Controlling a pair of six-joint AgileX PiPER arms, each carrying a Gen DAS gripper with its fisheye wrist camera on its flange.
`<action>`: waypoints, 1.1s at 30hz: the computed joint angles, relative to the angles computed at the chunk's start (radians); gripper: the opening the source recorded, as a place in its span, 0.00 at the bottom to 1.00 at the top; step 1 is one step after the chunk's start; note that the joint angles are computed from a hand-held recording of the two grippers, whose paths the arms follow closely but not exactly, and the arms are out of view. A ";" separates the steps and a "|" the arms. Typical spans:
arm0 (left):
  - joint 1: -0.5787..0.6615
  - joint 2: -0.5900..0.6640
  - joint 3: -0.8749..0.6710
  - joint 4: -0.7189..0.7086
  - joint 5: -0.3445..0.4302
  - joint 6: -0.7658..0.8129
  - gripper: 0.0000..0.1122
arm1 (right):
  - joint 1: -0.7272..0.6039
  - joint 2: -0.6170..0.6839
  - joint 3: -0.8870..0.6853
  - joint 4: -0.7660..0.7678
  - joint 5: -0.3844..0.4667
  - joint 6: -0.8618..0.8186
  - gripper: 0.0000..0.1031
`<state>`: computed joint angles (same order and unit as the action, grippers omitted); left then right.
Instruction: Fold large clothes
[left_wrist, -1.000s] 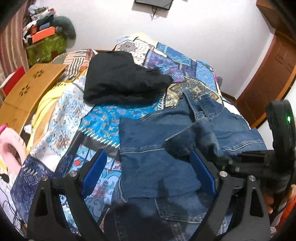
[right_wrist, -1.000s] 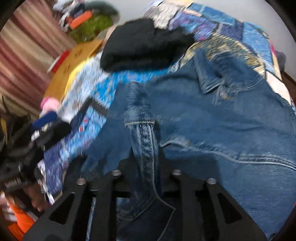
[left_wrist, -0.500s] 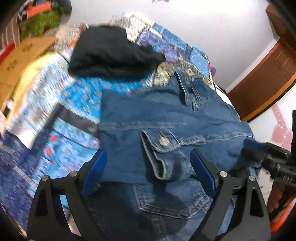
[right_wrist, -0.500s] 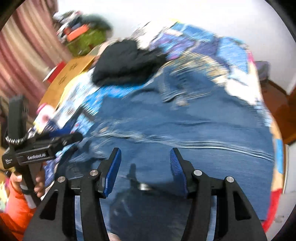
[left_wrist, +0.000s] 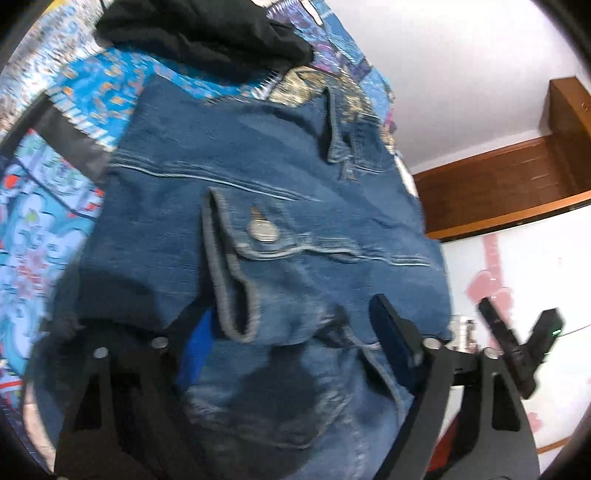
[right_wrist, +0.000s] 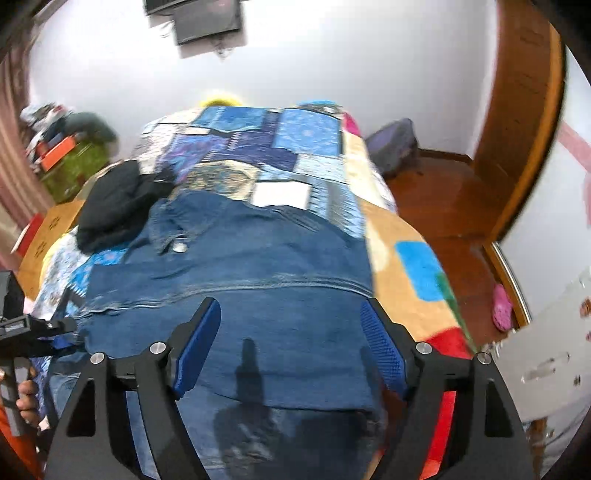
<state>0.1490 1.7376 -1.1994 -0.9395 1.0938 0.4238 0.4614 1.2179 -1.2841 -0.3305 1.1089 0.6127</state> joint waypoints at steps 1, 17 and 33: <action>-0.015 0.011 -0.010 -0.007 -0.007 -0.007 0.66 | -0.026 -0.013 0.014 0.017 -0.002 -0.013 0.73; -0.187 -0.168 -0.157 0.348 -0.273 -0.160 0.18 | -0.244 -0.085 0.084 0.157 -0.045 -0.085 0.73; -0.112 -0.132 -0.200 0.490 -0.321 -0.160 0.17 | -0.166 -0.019 0.115 0.174 -0.046 -0.084 0.73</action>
